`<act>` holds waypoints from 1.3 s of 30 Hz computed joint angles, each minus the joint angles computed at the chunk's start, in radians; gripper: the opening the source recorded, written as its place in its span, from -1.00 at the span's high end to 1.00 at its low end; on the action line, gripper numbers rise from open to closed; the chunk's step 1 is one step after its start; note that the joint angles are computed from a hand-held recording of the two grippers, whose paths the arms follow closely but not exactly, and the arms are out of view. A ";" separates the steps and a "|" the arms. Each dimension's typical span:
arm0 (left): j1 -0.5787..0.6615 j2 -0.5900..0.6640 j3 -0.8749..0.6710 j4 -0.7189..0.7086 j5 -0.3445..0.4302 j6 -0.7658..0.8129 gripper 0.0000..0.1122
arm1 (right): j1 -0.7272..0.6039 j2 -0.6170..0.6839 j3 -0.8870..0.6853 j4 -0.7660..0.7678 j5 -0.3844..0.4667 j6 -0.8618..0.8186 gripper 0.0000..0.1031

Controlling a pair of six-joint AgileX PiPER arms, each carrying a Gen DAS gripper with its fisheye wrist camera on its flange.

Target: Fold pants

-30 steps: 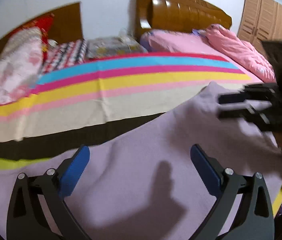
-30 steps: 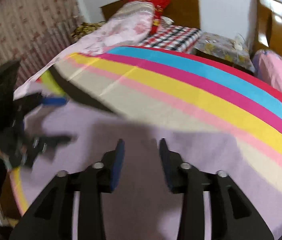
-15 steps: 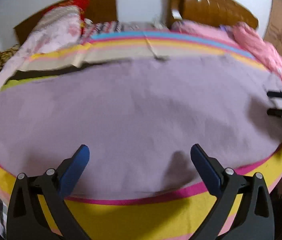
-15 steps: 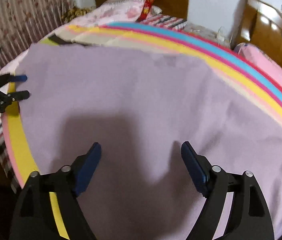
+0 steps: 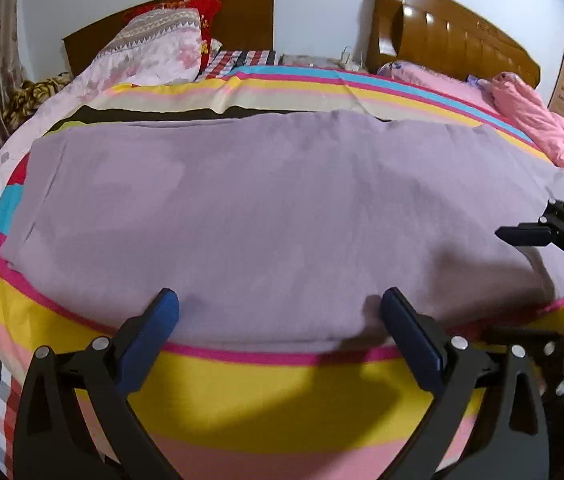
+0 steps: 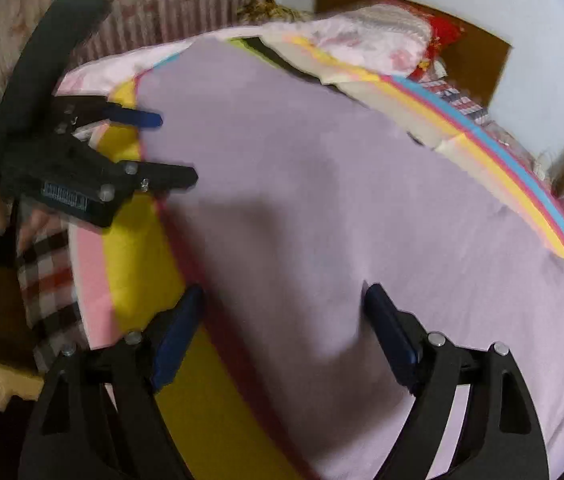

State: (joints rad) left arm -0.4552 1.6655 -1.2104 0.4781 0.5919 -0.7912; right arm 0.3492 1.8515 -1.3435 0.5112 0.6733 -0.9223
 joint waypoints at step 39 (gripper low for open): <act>0.177 -0.259 0.304 0.184 -0.159 -0.431 -0.80 | 0.100 0.133 -0.249 0.148 0.179 -0.270 0.87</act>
State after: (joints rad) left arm -0.2783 1.4062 -0.9066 0.6619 0.4334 -1.2221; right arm 0.4494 1.9844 -1.5925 0.6589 0.8521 -1.1927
